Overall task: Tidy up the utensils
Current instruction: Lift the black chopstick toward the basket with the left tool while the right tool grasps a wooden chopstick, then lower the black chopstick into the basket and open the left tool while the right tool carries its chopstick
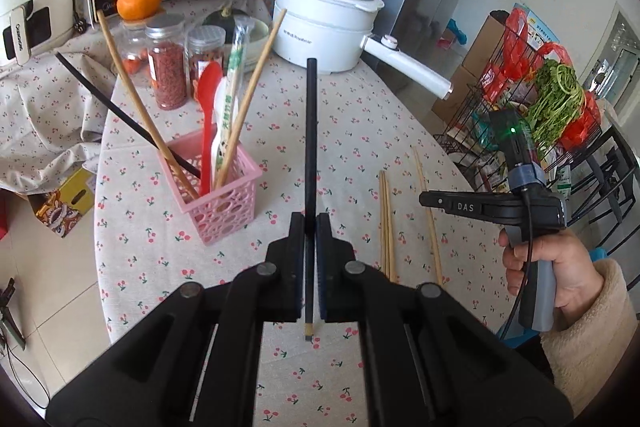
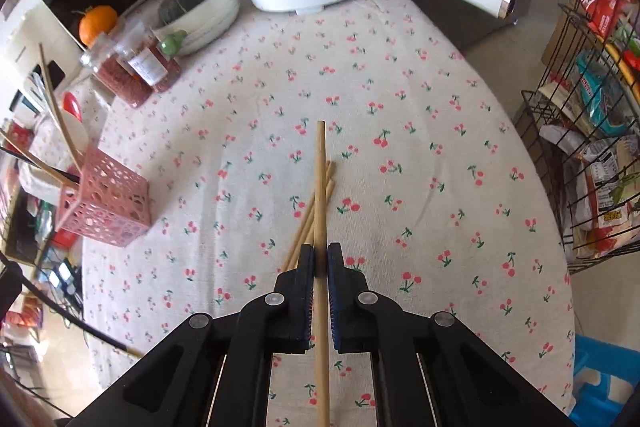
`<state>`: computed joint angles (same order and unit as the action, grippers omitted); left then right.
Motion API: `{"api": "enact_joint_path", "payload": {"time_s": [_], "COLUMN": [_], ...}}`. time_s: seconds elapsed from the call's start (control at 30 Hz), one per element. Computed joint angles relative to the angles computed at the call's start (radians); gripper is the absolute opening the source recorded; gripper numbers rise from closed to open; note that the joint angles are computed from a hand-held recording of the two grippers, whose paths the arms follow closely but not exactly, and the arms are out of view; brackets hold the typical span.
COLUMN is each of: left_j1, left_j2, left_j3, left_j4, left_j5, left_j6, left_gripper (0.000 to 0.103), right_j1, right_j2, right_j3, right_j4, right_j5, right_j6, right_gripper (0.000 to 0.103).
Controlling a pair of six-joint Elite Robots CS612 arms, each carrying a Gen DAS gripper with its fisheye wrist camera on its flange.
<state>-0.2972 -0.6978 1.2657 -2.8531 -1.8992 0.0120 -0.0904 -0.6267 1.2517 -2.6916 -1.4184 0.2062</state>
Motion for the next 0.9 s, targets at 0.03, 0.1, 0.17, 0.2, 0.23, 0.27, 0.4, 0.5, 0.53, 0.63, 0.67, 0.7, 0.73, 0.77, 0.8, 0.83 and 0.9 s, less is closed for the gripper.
{"api": "enact_joint_path", "payload": {"time_s": [0.03,0.1,0.17,0.2,0.23,0.27,0.4,0.5,0.53,0.63,0.67,0.7,0.73,0.77,0.8,0.83,0.9], "left_j1": [0.002,0.010,0.018,0.021,0.022,0.023,0.029,0.030,0.028,0.023,0.025,0.027,0.029,0.030,0.031,0.030,0.030], "left_j2": [-0.005,-0.012,-0.016,-0.016,-0.017,-0.015,-0.001,0.013,0.018,0.019,0.024,0.029,0.035,0.042,0.049,0.052,0.064], "left_j3": [0.007,0.020,0.028,0.029,0.033,0.036,0.018,-0.005,-0.013,-0.022,-0.032,-0.042,-0.053,-0.066,-0.077,-0.083,-0.103], "left_j4": [-0.040,-0.128,-0.216,-0.260,-0.308,-0.360,-0.448,-0.437,-0.424,-0.357,-0.328,-0.296,-0.266,-0.238,-0.211,-0.191,-0.150], "left_j5": [0.001,0.001,0.002,0.008,0.024,0.048,0.094,0.124,0.139,0.191,0.195,0.193,0.191,0.189,0.190,0.194,0.199], "left_j6": [-0.011,-0.044,-0.086,-0.107,-0.131,-0.157,-0.201,-0.210,-0.204,-0.187,-0.194,-0.203,-0.214,-0.222,-0.224,-0.224,-0.219], "left_gripper": [0.006,0.006,0.006,0.006,0.006,0.006,0.006,0.006,0.006,0.006,0.006,0.006,0.006,0.006,0.006,0.006,0.006], "right_j1": [-0.005,-0.014,-0.016,-0.013,-0.012,-0.009,-0.013,-0.012,-0.010,-0.007,-0.005,-0.004,-0.003,-0.002,-0.001,0.000,0.004], "right_j2": [-0.014,-0.037,-0.053,-0.059,-0.061,-0.064,-0.072,-0.075,-0.075,-0.070,-0.068,-0.066,-0.064,-0.063,-0.061,-0.059,-0.056], "right_j3": [0.024,0.067,0.093,0.101,0.102,0.107,0.120,0.123,0.122,0.116,0.113,0.110,0.110,0.107,0.105,0.105,0.102], "right_j4": [-0.048,-0.155,-0.253,-0.304,-0.350,-0.392,-0.499,-0.517,-0.518,-0.510,-0.507,-0.507,-0.511,-0.512,-0.514,-0.520,-0.531], "right_j5": [0.024,0.063,0.064,0.050,0.038,0.027,0.045,0.066,0.070,0.083,0.086,0.087,0.089,0.090,0.094,0.097,0.102], "right_j6": [0.005,0.029,0.039,0.035,0.029,0.027,0.046,0.046,0.046,0.042,0.042,0.042,0.042,0.044,0.046,0.049,0.056], "right_gripper": [0.006,0.006,0.006,0.006,0.006,0.006,0.006,0.006,0.006,0.006,0.006,0.006,0.006,0.006,0.006,0.006,0.006]}}
